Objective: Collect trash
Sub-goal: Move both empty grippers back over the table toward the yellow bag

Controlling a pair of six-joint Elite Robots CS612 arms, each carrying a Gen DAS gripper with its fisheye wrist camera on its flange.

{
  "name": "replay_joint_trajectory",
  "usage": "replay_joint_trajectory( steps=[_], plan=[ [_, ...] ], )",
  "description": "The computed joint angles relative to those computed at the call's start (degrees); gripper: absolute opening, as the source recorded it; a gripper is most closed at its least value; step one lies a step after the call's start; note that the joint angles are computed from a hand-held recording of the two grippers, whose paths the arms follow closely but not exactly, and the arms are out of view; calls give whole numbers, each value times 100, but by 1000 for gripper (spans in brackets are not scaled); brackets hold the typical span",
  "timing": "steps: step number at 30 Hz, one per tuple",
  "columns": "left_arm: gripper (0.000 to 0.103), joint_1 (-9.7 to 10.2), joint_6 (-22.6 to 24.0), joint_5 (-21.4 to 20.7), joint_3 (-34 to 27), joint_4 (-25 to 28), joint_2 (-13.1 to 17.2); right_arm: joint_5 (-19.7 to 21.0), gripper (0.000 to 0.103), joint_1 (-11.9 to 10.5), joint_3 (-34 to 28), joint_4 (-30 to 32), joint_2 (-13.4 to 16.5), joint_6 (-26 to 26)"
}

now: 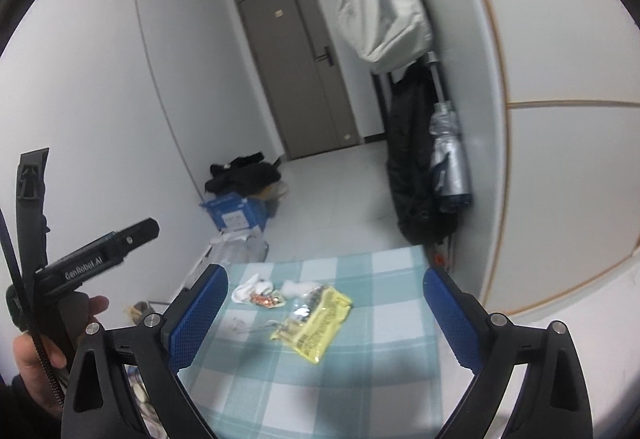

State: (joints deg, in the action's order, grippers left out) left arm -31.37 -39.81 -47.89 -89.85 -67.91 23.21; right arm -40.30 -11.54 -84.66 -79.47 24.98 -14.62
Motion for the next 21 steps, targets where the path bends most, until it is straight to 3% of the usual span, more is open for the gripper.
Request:
replay_joint_trajectory(
  steps=[6, 10, 21],
  plan=[
    [102, 230, -203, -385, -72, 234, 93, -163, 99, 310, 268, 209, -64, -388],
    [102, 413, -468, -913, -109, 372, 121, -399, 99, 480, 487, 448, -113, -655],
    [102, 793, -970, -1825, -1, 775, 93, -1619, 98, 975, 1764, 1109, -530, -1489]
  ],
)
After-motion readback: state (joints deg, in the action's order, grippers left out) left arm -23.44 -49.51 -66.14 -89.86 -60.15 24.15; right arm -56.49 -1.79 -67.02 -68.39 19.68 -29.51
